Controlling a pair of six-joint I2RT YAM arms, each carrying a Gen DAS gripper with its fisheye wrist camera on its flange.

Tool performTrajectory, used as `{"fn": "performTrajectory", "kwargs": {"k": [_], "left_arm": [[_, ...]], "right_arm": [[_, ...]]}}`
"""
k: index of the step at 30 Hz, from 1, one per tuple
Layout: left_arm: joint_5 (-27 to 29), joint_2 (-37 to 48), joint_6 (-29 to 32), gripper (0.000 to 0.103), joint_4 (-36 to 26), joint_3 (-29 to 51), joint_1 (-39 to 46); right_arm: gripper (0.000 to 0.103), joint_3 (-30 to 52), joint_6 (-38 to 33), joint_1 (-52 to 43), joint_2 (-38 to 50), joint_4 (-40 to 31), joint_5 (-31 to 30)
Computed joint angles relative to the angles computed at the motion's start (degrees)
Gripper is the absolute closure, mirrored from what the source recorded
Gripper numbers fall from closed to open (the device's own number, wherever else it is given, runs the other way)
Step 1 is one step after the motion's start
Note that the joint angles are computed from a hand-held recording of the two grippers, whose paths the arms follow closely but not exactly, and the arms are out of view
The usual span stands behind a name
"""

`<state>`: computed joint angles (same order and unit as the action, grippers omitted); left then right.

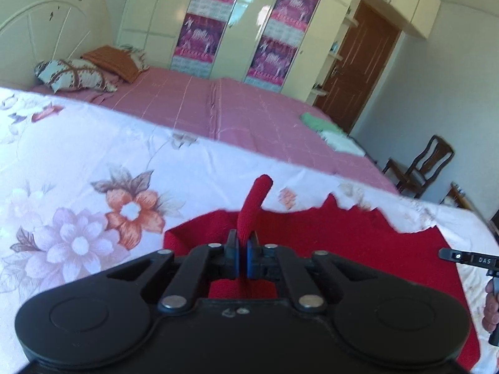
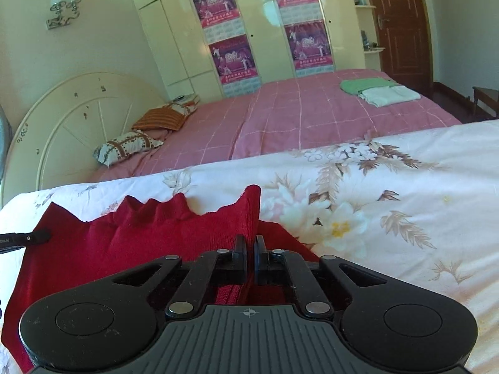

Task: Fold small clothes
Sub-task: 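Lift the hem end and fold it toward the collar with both tools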

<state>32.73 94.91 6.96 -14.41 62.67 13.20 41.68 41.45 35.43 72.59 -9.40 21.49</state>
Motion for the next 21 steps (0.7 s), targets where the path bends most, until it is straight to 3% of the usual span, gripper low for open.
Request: {"fn": "performTrajectory", "kwargs": {"k": [4,5,6,7,8,9,10,13,15,17,21], "left_arm": [[-0.71,4.14,2.03,0.094,-4.79,3.81,-0.22],[-1.11,3.80,2.21,0.080,-6.32,4.70,0.09],[-1.02,2.90,2.82,0.058,-7.51,4.99,0.73],[0.03,1.07,3.91,0.047,-7.76,3.97,1.84],[1.41,-1.84,4.75,0.031,-6.63,1.40,3.33],[2.69,-5.68,5.78,0.030,-5.43,-2.02,5.12],[4.97,-8.37,8.60,0.030,-6.90,-4.01,7.09],[11.78,-14.29,17.68,0.034,-16.21,-8.33,13.29],[12.45,-17.46,24.12,0.047,-22.47,-10.85,15.68],[11.14,-21.59,25.98,0.048,-23.95,-14.69,17.43],[14.53,-23.85,30.95,0.050,-30.37,-17.70,23.67]], "right_arm": [[0.100,1.22,1.17,-1.99,3.41,-2.03,-3.11],[0.100,1.11,1.53,-2.22,3.39,-1.87,-3.63],[0.100,1.04,2.06,-2.24,2.64,-1.97,-3.84],[0.100,1.13,2.62,-2.18,1.43,-2.68,-4.29],[0.091,1.06,3.18,-1.65,-0.54,-4.09,-4.05],[0.066,0.88,4.32,-0.22,-2.77,-5.86,-2.38],[0.055,-0.15,5.43,2.11,-5.95,-6.92,0.07],[0.053,-1.89,9.99,9.07,-13.38,-12.31,2.84],[0.053,-2.87,14.54,15.11,-16.78,-15.28,5.23],[0.053,-3.66,20.14,22.03,-18.90,-17.56,8.33],[0.054,-1.87,32.09,35.04,-16.77,-24.25,16.12]]}}
